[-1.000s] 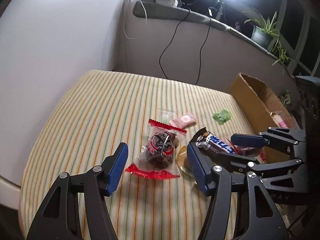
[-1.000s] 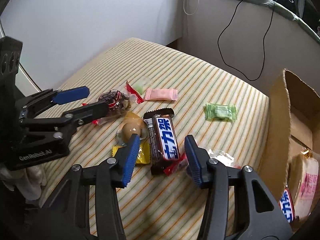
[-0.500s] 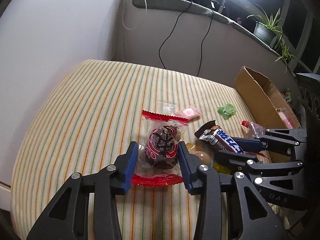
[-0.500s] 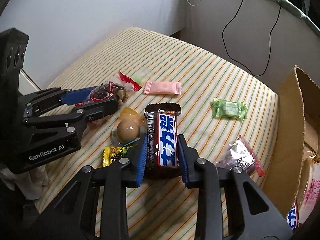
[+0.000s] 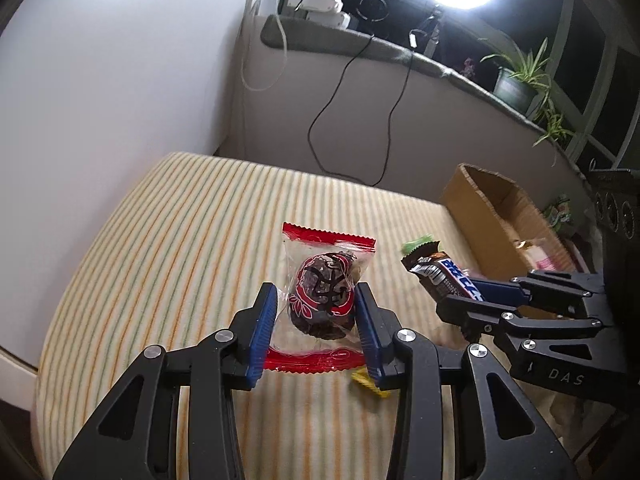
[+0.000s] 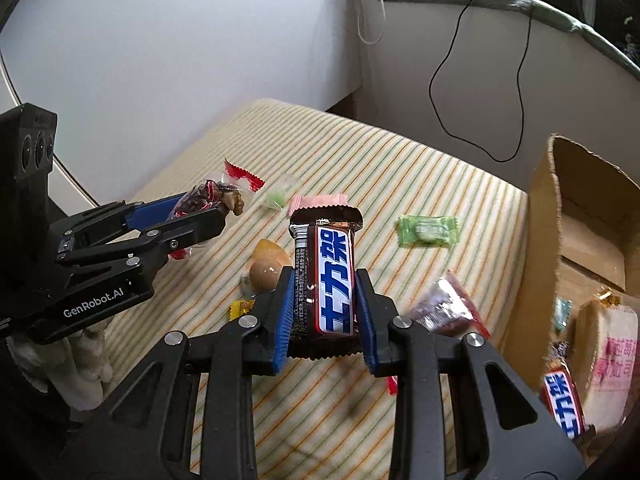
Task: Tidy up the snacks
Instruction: 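Grasp the red-sealed chocolate bag with the left gripper while the right grasps a Snickers bar, then carry the chocolate bag and Snickers bar into the box and release both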
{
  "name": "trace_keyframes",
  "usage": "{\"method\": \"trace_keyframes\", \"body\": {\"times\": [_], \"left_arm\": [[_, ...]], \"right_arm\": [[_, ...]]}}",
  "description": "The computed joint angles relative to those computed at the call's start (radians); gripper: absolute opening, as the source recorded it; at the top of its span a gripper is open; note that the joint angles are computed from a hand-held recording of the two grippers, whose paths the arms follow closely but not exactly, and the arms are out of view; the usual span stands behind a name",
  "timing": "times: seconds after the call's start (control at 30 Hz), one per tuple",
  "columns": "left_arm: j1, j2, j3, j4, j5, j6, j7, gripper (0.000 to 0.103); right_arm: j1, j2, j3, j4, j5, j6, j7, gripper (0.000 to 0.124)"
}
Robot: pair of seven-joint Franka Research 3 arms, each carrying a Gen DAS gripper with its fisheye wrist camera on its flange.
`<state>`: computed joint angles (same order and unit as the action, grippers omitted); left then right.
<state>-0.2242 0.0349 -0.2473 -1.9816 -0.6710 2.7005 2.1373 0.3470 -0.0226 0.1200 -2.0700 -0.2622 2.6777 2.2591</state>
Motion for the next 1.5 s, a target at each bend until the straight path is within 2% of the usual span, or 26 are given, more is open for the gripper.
{"method": "trace_keyframes", "body": {"times": [0.27,0.47,0.77,1.0,1.2,1.5], "left_arm": [[-0.035,-0.022,-0.014,0.017,-0.061,-0.004,0.049,0.038],[-0.073,-0.019,-0.027,0.043,-0.089,-0.011,0.065,0.038],[-0.106,0.059,-0.078,0.141,-0.036,-0.015,0.02,0.038],[-0.126,0.152,-0.122,0.243,0.077,-0.015,-0.059,0.038],[-0.136,0.23,-0.153,0.326,0.197,-0.028,-0.144,0.038],[-0.139,0.302,-0.194,0.397,0.298,-0.048,-0.199,0.038]], "right_arm": [[-0.05,-0.143,0.029,-0.112,-0.058,0.026,0.072,0.03],[-0.132,-0.263,0.068,-0.194,-0.093,0.01,0.109,0.03],[-0.263,-0.394,0.089,-0.294,-0.089,-0.008,0.113,0.03],[-0.327,-0.418,0.085,-0.321,-0.071,-0.024,0.088,0.03],[-0.355,-0.414,0.069,-0.332,-0.053,-0.035,0.058,0.03],[-0.382,-0.375,0.039,-0.326,-0.032,-0.017,0.025,0.03]]}}
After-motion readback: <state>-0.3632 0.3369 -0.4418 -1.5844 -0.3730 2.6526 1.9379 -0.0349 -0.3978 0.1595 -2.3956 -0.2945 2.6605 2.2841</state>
